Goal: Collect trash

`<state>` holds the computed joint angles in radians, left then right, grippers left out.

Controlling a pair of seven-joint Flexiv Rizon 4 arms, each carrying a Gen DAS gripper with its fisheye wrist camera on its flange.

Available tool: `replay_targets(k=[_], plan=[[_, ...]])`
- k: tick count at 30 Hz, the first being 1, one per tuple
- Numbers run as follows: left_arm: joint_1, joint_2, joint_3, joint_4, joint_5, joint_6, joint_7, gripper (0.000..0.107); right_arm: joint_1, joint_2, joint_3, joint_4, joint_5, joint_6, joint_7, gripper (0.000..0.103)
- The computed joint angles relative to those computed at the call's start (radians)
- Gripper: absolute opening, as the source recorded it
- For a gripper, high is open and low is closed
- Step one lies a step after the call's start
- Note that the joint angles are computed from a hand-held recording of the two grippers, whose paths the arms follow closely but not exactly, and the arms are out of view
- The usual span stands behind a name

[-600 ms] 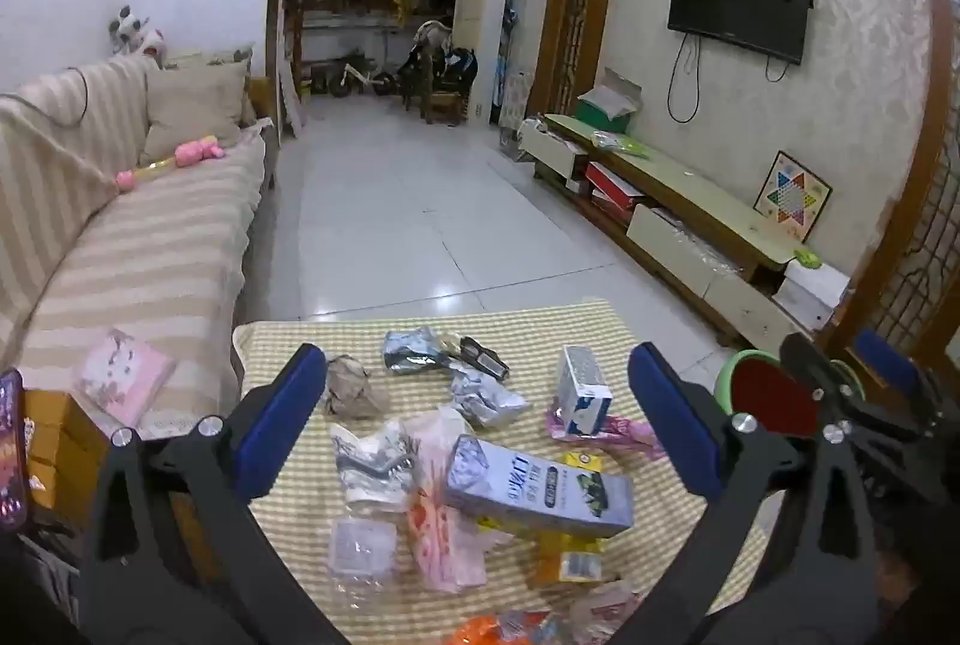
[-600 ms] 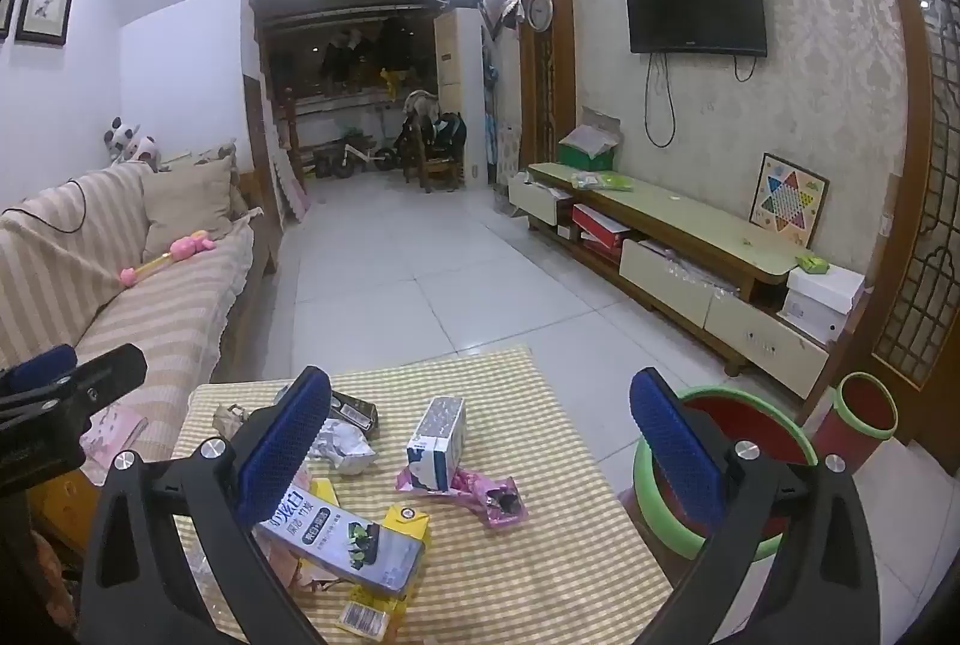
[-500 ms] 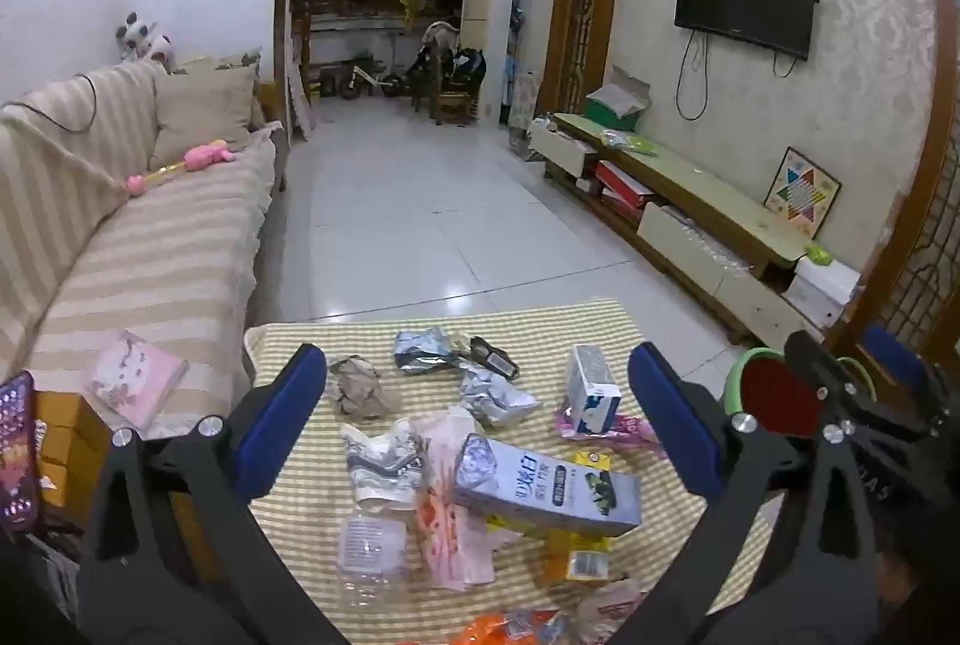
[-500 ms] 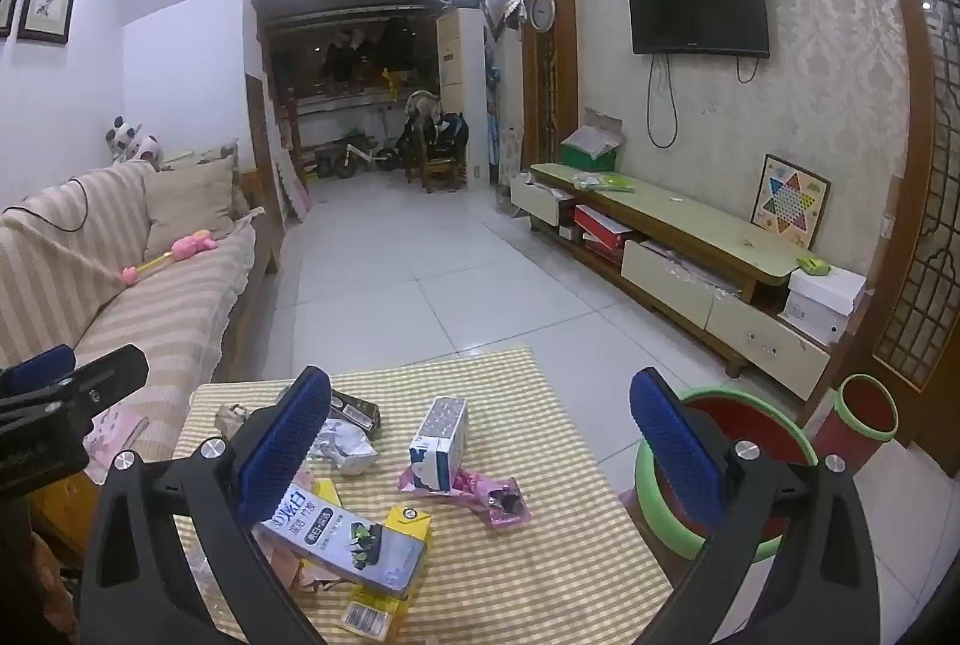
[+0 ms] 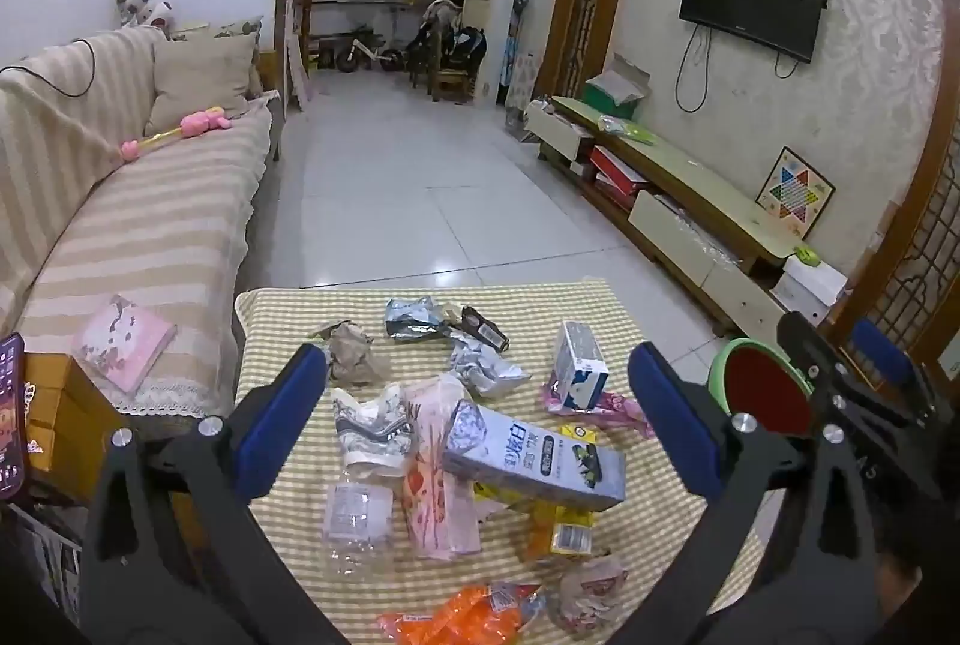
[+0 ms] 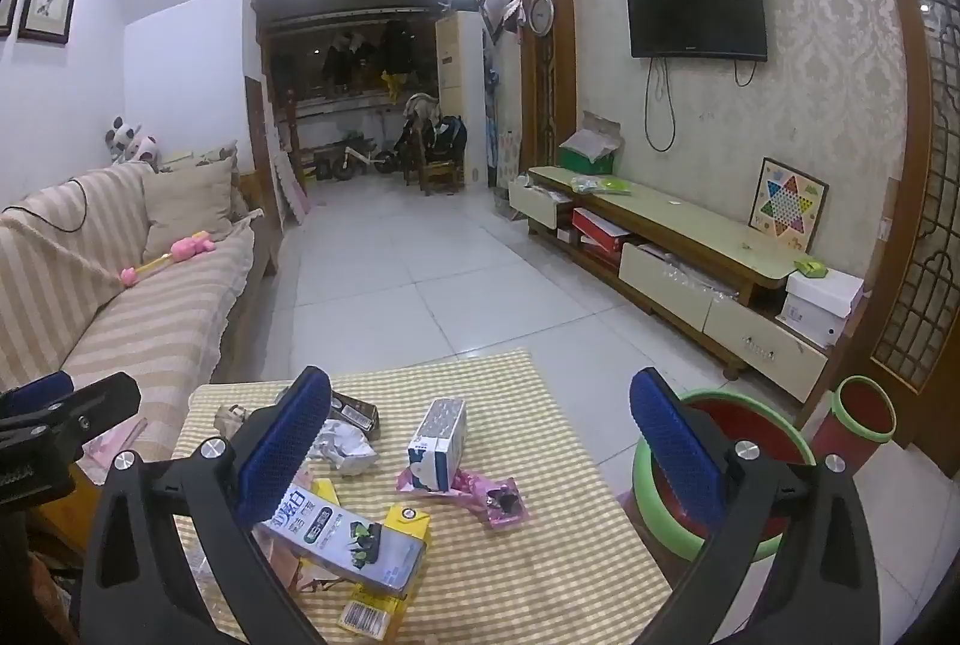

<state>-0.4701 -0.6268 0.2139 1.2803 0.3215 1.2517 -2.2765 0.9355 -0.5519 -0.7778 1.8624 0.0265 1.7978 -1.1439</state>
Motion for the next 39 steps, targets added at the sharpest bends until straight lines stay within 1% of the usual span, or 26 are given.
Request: replay_targets(k=[1, 8, 16, 27, 39], plan=[[-0.013, -0.001, 0.009, -0.013, 0.005, -0.015, -0.010, 0.099, 0.001, -0.001, -0.002, -0.001, 0.000, -0.001, 0.000, 0.096], [-0.007, 0.008, 0.002, -0.004, 0.018, -0.006, -0.014, 0.099, 0.021, 0.001, -0.024, 0.009, 0.002, -0.004, 0.009, 0.096], [-0.018, 0.008, 0.012, -0.012, 0.033, -0.012, -0.036, 0.099, -0.010, 0.021, 0.015, 0.017, -0.011, -0.007, 0.005, 0.096], [-0.021, 0.007, 0.012, -0.011, 0.047, -0.017, -0.047, 0.099, -0.018, 0.001, 0.019, 0.012, 0.006, 0.005, 0.003, 0.096], [-0.020, 0.007, 0.007, -0.012, 0.056, -0.021, -0.057, 0.099, -0.019, 0.001, 0.023, 0.014, 0.010, 0.007, -0.003, 0.096]])
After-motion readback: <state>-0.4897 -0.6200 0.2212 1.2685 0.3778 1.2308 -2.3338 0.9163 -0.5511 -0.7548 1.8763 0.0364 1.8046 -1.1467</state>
